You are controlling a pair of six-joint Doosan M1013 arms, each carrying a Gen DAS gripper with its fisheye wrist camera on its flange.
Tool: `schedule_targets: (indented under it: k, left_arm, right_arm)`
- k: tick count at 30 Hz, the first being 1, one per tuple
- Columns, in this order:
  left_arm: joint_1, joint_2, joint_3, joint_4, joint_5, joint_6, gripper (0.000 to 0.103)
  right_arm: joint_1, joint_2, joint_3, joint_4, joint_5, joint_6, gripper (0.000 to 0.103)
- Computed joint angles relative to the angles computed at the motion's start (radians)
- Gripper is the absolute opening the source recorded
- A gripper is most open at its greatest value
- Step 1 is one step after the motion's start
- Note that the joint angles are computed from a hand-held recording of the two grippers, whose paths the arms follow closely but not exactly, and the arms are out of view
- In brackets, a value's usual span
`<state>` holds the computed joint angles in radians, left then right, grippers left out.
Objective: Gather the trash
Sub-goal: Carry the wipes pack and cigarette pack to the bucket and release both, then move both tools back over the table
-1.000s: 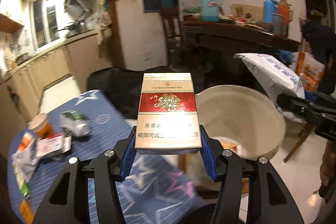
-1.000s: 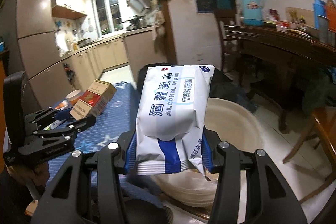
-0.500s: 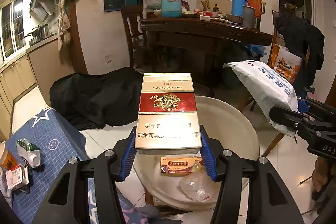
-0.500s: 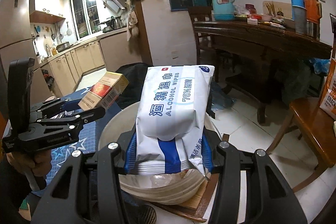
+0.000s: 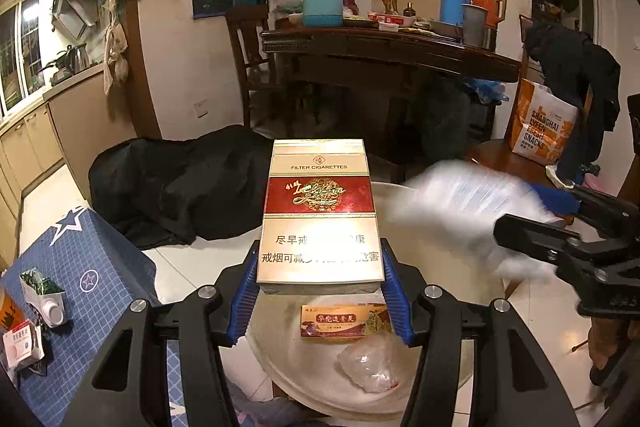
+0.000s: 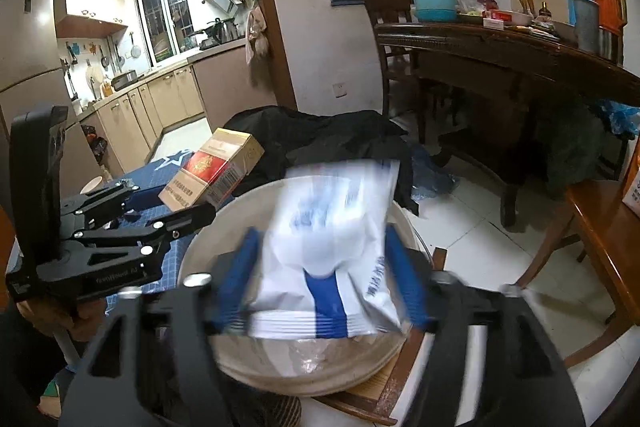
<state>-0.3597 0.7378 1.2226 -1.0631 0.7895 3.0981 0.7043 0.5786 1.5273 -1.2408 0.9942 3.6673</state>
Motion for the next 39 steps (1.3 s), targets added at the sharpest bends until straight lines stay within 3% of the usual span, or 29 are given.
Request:
schedule_targets:
  k: [8, 12, 24, 27, 29, 33, 36, 39]
  left_arm:
    - [0.0, 0.009, -0.02, 0.024, 0.013, -0.033, 0.057]
    - [-0.001, 0.001, -0.007, 0.009, 0.003, -0.008, 0.063]
    - [0.013, -0.016, 0.02, -0.011, -0.004, 0.007, 0.063]
    - [0.029, -0.028, 0.045, -0.058, -0.012, 0.05, 0.063]
    - [0.044, -0.032, 0.057, -0.081, -0.011, 0.058, 0.063]
    - [0.089, -0.024, 0.051, -0.066, 0.035, -0.029, 0.067]
    - [0.127, -0.03, 0.076, -0.132, 0.011, -0.045, 0.078]
    - [0.166, -0.029, 0.082, -0.124, -0.011, -0.089, 0.079]
  right_arm:
    - [0.007, -0.014, 0.021, -0.015, 0.018, 0.031, 0.07]
    - [0.004, -0.015, 0.019, -0.01, 0.013, 0.028, 0.07]
    - [0.006, -0.002, -0.003, -0.02, 0.003, 0.02, 0.07]
    - [0.006, -0.001, -0.002, -0.05, -0.027, 0.053, 0.074]
    - [0.007, 0.002, -0.002, -0.082, -0.043, 0.094, 0.085]
    - [0.007, 0.008, 0.003, -0.19, -0.101, 0.249, 0.098]
    - [-0.005, 0.019, -0.007, -0.253, -0.178, 0.355, 0.098]
    - [-0.009, 0.042, -0.044, -0.292, -0.232, 0.357, 0.098]
